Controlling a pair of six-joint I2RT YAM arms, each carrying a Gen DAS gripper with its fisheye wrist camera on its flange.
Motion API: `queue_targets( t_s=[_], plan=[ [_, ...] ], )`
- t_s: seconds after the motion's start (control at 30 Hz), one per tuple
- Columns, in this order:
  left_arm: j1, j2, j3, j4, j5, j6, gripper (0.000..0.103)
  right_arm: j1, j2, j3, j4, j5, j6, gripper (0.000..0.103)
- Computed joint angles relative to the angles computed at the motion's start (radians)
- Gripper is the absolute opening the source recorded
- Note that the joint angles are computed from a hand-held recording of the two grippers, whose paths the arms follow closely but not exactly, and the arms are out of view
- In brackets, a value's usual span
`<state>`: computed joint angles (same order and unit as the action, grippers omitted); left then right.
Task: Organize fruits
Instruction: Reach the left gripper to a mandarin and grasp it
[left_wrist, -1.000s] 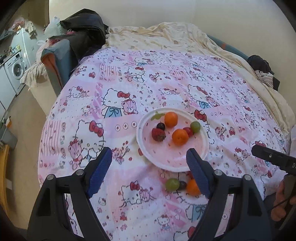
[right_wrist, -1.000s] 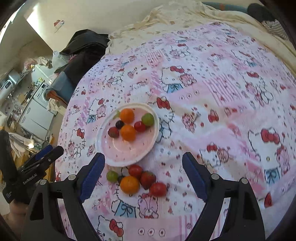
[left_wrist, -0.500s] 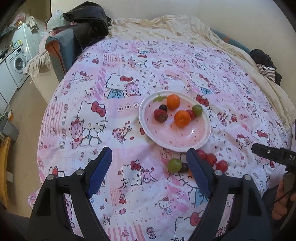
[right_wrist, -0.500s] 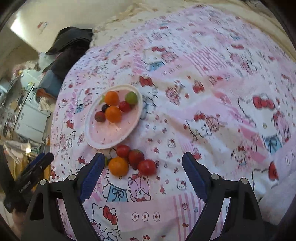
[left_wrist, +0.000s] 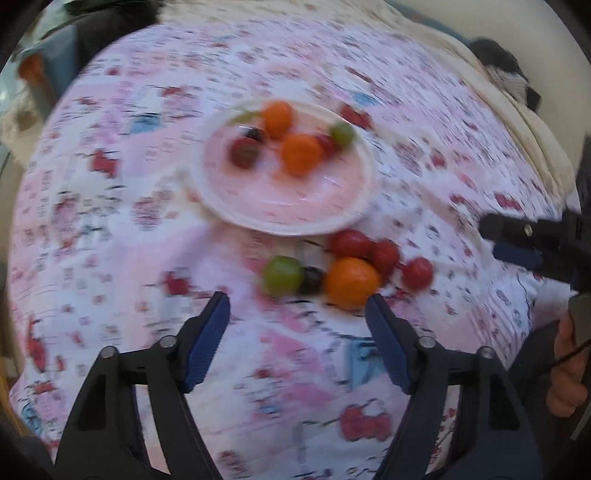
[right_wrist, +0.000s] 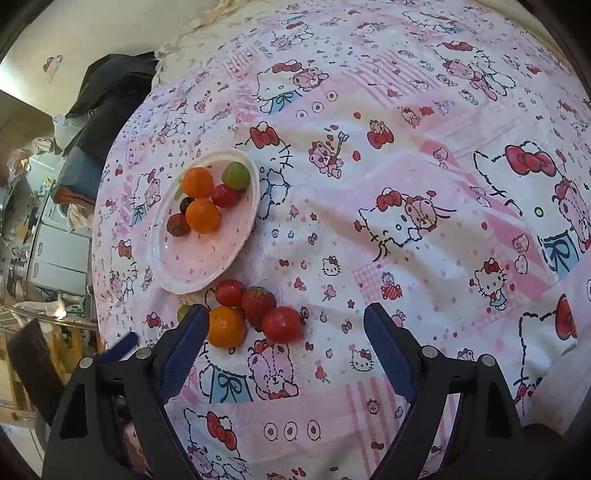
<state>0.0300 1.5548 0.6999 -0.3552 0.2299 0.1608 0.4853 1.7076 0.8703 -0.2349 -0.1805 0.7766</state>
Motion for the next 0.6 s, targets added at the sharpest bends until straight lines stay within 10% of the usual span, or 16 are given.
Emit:
queue_targets(
  t_s=[0.6],
  plan=[
    [-0.207,0.170,0.000,0.171,-0.142,0.045,0.039,-0.054,0.015,0.001,-0.023,-0.039,0.006,0.088]
  ],
)
